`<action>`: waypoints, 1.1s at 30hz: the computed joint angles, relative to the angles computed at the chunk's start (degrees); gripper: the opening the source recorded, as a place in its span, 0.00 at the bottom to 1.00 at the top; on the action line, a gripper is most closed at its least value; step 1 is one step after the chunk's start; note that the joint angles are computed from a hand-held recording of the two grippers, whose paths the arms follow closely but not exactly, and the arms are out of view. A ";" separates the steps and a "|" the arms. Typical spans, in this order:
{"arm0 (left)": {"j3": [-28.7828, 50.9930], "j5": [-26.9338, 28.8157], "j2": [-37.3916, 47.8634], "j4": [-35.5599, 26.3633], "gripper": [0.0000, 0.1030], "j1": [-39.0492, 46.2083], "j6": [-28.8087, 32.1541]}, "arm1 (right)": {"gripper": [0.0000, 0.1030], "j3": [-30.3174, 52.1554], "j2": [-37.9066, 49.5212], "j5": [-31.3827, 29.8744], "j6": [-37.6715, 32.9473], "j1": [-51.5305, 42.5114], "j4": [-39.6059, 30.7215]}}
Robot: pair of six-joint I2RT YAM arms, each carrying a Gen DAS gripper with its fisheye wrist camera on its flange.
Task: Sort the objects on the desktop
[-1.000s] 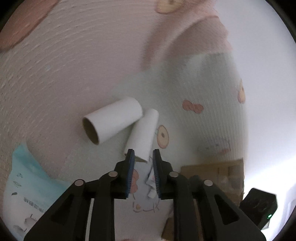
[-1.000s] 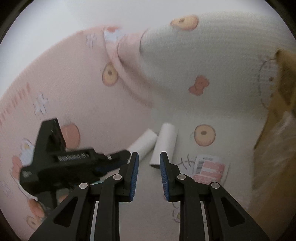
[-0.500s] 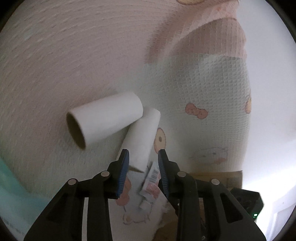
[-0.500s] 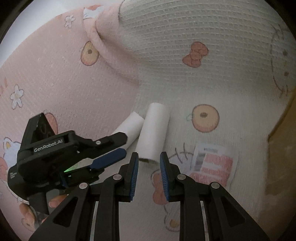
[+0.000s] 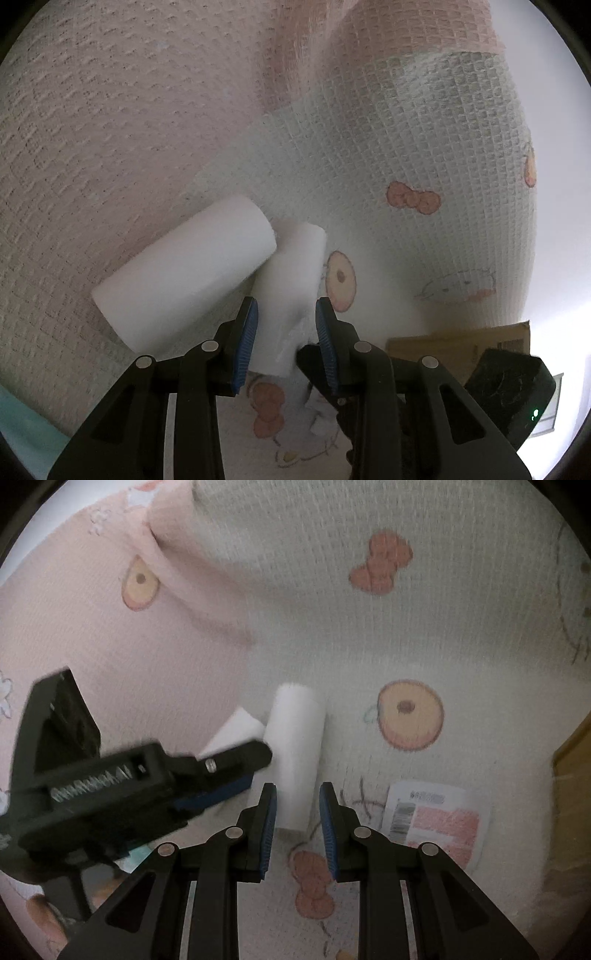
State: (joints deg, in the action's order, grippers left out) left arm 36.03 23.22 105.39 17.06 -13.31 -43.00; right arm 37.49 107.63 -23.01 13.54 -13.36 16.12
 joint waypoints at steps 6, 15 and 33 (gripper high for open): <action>1.79 -2.30 1.02 -2.19 0.33 -2.18 2.99 | 0.22 -1.17 -0.08 0.65 -1.75 1.44 1.49; -1.00 -1.52 -0.44 -0.89 0.33 -3.95 1.86 | 0.27 -4.91 -4.63 3.15 -3.55 2.42 -0.28; -13.07 -1.95 -9.61 2.80 0.34 -8.16 -3.80 | 0.27 -10.80 -15.51 -1.01 -12.17 2.81 -12.08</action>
State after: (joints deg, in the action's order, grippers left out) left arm 22.96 21.27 95.78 19.86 -21.47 -46.80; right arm 26.69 92.12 -24.03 1.37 -10.56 4.04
